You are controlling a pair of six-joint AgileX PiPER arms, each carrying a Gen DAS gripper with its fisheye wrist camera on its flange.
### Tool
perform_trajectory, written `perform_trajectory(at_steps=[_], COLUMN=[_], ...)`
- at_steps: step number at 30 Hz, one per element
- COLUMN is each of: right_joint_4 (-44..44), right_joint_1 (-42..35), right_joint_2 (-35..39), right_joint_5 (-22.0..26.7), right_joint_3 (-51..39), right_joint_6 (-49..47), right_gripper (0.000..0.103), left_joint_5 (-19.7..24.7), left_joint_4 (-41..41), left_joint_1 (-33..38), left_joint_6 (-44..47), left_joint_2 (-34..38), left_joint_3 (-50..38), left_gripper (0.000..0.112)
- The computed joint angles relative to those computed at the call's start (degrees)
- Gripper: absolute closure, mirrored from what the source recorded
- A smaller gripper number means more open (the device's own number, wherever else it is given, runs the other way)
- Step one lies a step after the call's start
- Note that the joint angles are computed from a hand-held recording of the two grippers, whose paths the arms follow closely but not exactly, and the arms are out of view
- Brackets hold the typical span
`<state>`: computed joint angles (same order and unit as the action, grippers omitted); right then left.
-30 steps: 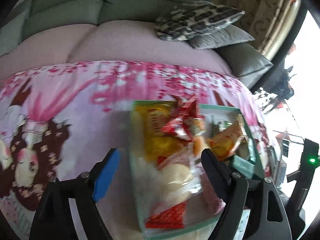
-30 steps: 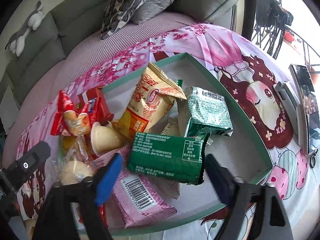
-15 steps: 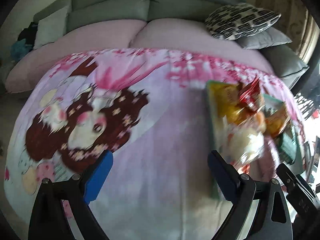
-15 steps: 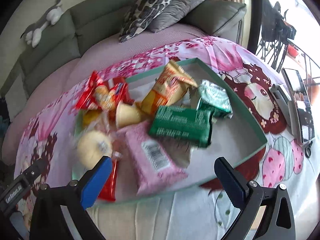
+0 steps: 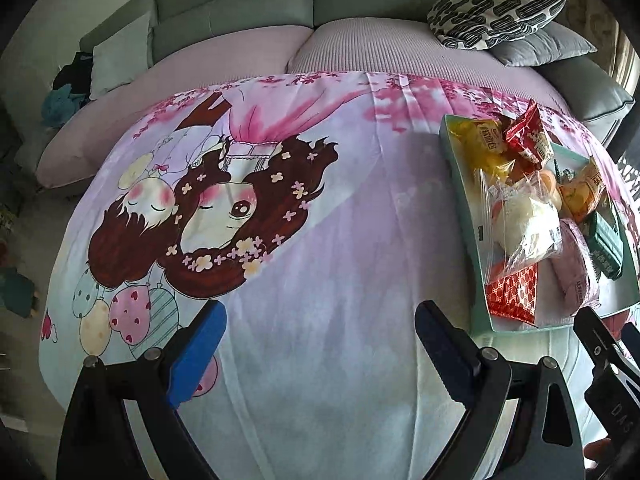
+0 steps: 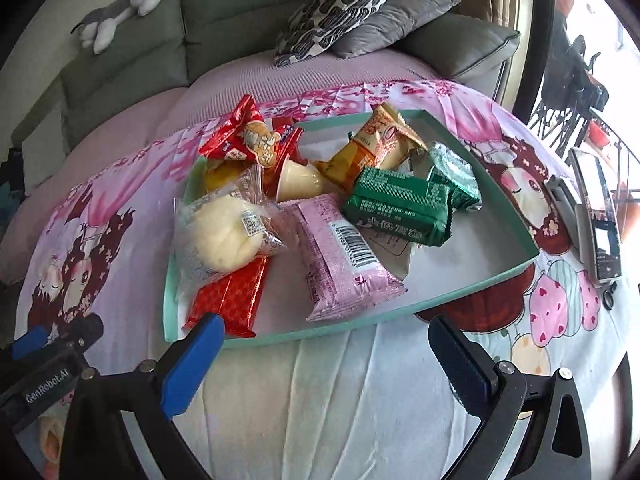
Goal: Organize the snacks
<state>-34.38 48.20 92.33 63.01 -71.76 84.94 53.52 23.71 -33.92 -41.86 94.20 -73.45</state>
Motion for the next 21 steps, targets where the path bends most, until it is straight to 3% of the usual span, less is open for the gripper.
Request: perform_trajectory(at_steps=[8,21], right_joint_4=[-0.15,1.54], right_joint_1=[0.02,-2.18], right_joint_2=[-0.05,0.74], right_joint_5=[0.09,-2.72], right_joint_3=[0.13,1.39], right_joint_6=[-0.06,-2.2], right_gripper=[0.0,0.0], left_joint_5=[0.26,4.48], left_joint_4=[-0.2,-5.5], left_joint_1=[-0.34,1.49], left_joint_6=[0.86,6.08], left_joint_2=[0.12,4.11], left_joint_3=[-0.44,-3.96], left_gripper=[0.017,0.017])
